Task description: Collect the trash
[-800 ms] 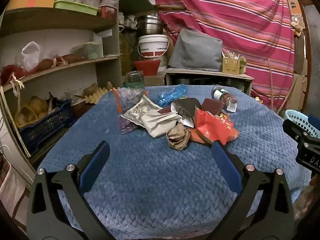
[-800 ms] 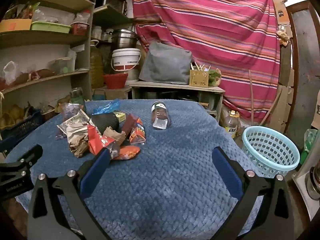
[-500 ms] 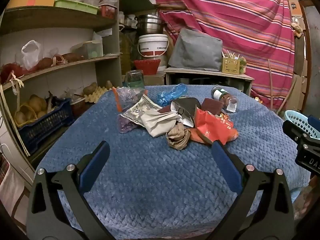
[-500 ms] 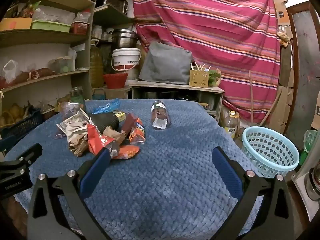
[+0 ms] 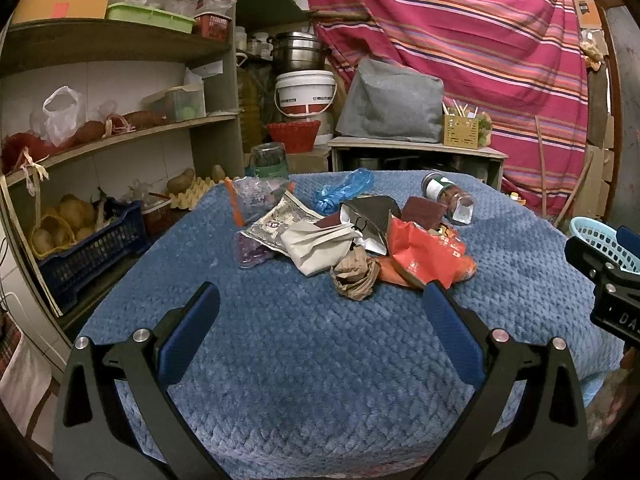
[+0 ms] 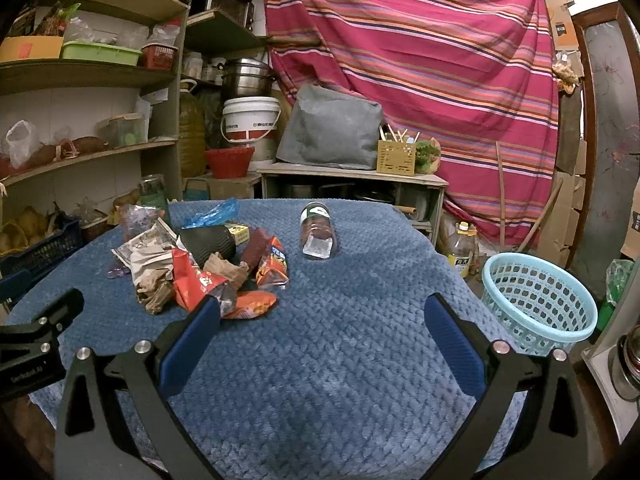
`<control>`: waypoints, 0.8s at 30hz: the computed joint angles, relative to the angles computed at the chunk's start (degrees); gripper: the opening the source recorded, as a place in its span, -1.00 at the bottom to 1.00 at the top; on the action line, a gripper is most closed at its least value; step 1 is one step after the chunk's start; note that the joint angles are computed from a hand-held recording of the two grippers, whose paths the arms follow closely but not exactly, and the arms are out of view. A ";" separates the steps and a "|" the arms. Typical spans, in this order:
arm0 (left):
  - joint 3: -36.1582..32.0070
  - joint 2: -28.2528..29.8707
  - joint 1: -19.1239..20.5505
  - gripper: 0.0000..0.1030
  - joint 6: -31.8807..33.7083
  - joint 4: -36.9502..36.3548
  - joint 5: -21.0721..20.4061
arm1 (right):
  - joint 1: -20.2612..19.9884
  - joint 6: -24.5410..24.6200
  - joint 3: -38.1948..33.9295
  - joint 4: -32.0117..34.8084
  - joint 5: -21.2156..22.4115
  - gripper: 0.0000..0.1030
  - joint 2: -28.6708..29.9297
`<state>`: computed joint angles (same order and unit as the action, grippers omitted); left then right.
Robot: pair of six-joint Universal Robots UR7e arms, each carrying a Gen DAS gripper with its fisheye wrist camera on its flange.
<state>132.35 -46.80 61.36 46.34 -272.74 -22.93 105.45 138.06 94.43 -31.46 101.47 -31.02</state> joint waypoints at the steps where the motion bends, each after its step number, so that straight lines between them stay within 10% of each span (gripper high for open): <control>1: -0.01 0.02 0.00 0.91 -0.01 0.02 0.00 | 0.01 -0.10 -0.05 0.02 0.09 0.93 0.03; 24: 0.00 -0.10 0.03 0.91 0.21 -0.13 0.06 | -0.05 -0.43 0.16 -0.30 0.22 0.93 -0.06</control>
